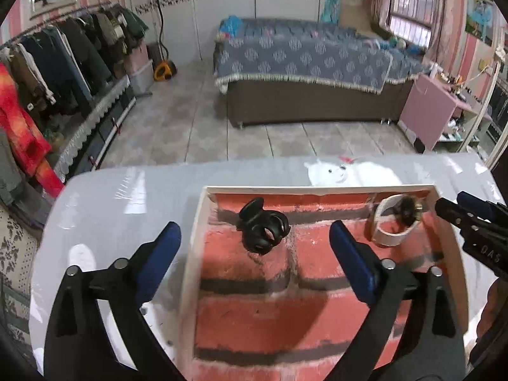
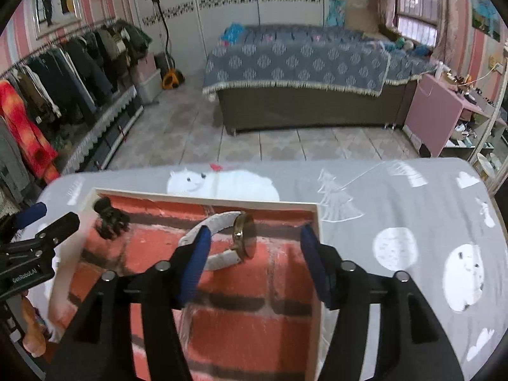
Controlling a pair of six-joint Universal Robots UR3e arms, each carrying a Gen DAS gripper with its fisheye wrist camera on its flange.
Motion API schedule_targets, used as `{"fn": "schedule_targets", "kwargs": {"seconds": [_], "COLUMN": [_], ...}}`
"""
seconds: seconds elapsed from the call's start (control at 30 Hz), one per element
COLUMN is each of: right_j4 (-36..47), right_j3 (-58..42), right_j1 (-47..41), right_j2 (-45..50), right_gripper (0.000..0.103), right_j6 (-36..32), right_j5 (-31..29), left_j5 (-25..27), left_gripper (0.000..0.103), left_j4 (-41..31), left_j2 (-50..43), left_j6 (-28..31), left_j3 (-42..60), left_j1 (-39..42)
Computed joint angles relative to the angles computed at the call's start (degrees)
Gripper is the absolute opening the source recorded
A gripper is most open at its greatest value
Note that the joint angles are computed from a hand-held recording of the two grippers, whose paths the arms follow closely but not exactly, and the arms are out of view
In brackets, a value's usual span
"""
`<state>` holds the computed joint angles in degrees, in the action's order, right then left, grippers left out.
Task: Organize jewelry
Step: 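Withdraw both grippers from the tray back toward the remaining items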
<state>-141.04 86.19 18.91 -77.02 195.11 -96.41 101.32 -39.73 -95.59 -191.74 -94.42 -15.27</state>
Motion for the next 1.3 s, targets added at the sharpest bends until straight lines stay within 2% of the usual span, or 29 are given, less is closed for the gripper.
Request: {"fn": "schedule_targets", "kwargs": {"seconds": [0.1, 0.17, 0.3, 0.47, 0.53, 0.57, 0.67, 0.8, 0.87, 0.97, 1.17, 1.3], "right_j4": [-3.5, -4.9, -8.0, -7.5, -6.1, -5.5, -3.2, 1.9, 6.1, 14.0, 27.2, 35.0], "right_j3": [6.3, 10.0, 19.7, 27.8, 30.5, 31.4, 34.2, 37.0, 37.8, 37.2, 32.8, 29.3], "right_j1": [0.8, -0.1, 1.8, 7.1, 10.0, 11.4, 19.8, 34.5, 39.9, 47.6, 59.6, 65.6], "right_j2": [-7.1, -11.7, -23.5, -36.1, -40.4, -41.8, -44.7, -45.3, -45.9, -45.4, -40.1, -35.6], "right_gripper": [0.070, 0.071, 0.078, 0.083, 0.086, 0.087, 0.088, 0.091, 0.091, 0.091, 0.091, 0.091], "right_j6": [0.5, -0.2, -0.1, 0.2, 1.9, 2.5, 6.5, 16.3, 22.0, 32.1, 49.2, 59.8], "right_j5": [-1.4, -1.1, -4.4, -11.2, -14.0, -15.2, -23.3, -37.1, -40.8, -45.2, -50.2, -50.7], "left_j5": [0.5, 0.3, 2.2, 9.5, 15.3, 16.4, 23.3, 32.9, 37.6, 43.2, 44.0, 42.3], "left_gripper": [0.095, 0.096, 0.098, 0.098, 0.098, 0.098, 0.098, 0.098, 0.098, 0.098, 0.098, 0.098], "left_j4": [0.9, 0.7, -0.3, -1.6, -2.3, -2.5, -5.5, -11.0, -15.9, -26.8, -36.9, -36.6], "left_j2": [6.8, 11.9, 21.1, 29.6, 32.6, 34.1, 37.9, 39.5, 39.4, 39.5, 40.9, 42.0], "left_j6": [-0.6, -0.7, -2.0, -5.8, -8.7, -9.3, -15.3, -23.9, -29.5, -42.0, -54.8, -57.4], "left_j3": [-5.0, -8.0, -12.9, -17.1, -18.9, -20.0, -22.9, -25.2, -25.5, -25.2, -27.2, -30.0], "left_j1": [-0.7, -0.8, -3.8, -12.6, -18.4, -19.6, -27.9, -37.6, -43.1, -51.3, -58.5, -60.1]}}
